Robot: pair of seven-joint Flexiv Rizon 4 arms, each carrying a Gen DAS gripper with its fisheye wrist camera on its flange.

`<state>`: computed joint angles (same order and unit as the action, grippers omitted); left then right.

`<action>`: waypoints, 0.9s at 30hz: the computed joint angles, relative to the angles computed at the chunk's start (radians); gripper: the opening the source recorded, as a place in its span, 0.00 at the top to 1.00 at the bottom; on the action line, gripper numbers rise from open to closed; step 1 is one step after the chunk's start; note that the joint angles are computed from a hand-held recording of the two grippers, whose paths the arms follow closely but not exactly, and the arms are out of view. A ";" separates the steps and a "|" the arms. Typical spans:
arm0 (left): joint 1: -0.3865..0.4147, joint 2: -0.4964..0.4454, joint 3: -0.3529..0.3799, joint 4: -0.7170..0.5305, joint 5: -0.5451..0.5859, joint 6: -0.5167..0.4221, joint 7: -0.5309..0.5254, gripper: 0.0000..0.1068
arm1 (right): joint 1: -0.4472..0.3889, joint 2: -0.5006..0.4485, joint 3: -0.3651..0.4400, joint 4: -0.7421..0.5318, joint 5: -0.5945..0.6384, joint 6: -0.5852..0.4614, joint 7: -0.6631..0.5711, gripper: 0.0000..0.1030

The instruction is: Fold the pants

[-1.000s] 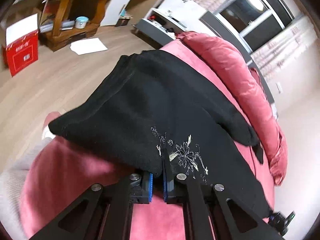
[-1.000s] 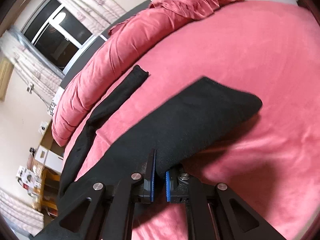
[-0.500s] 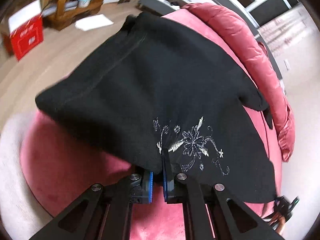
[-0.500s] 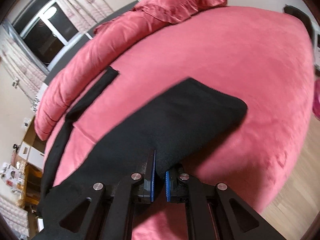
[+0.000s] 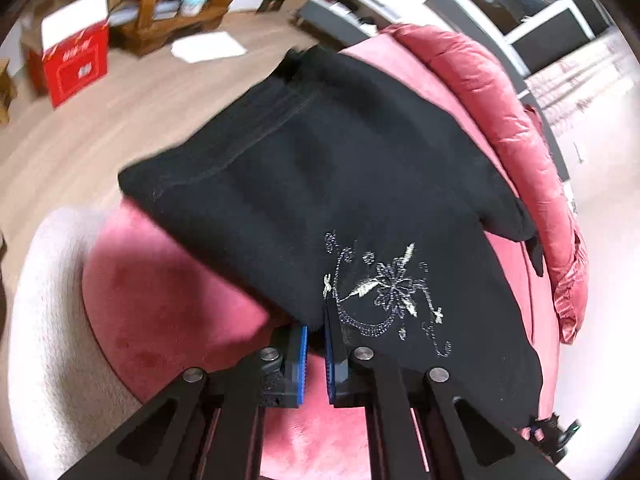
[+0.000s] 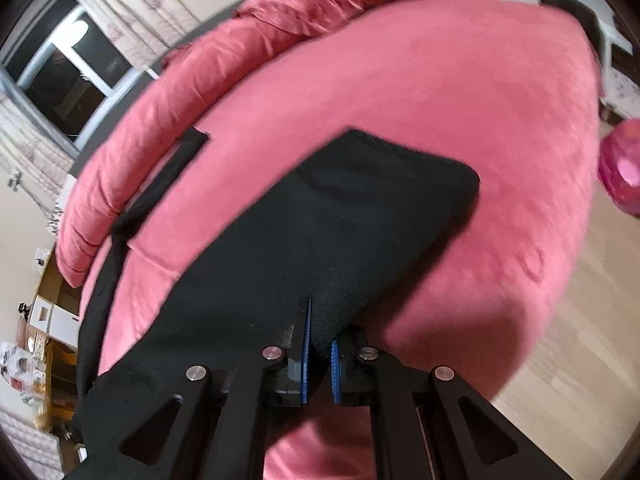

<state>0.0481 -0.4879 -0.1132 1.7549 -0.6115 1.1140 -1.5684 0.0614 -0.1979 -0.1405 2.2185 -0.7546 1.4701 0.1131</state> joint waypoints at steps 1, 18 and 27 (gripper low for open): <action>-0.003 -0.004 0.003 -0.003 0.004 -0.006 -0.008 0.94 | 0.000 -0.009 -0.016 0.010 -0.023 0.033 0.044 0.92; -0.001 0.101 0.053 0.129 -0.038 0.323 -0.127 0.69 | 0.043 0.032 0.109 -0.280 -0.489 -0.629 0.193 0.40; 0.089 -0.114 -0.030 -0.194 -0.028 0.164 -0.119 0.54 | 0.058 -0.349 0.259 -0.631 -0.003 -0.322 -0.457 0.40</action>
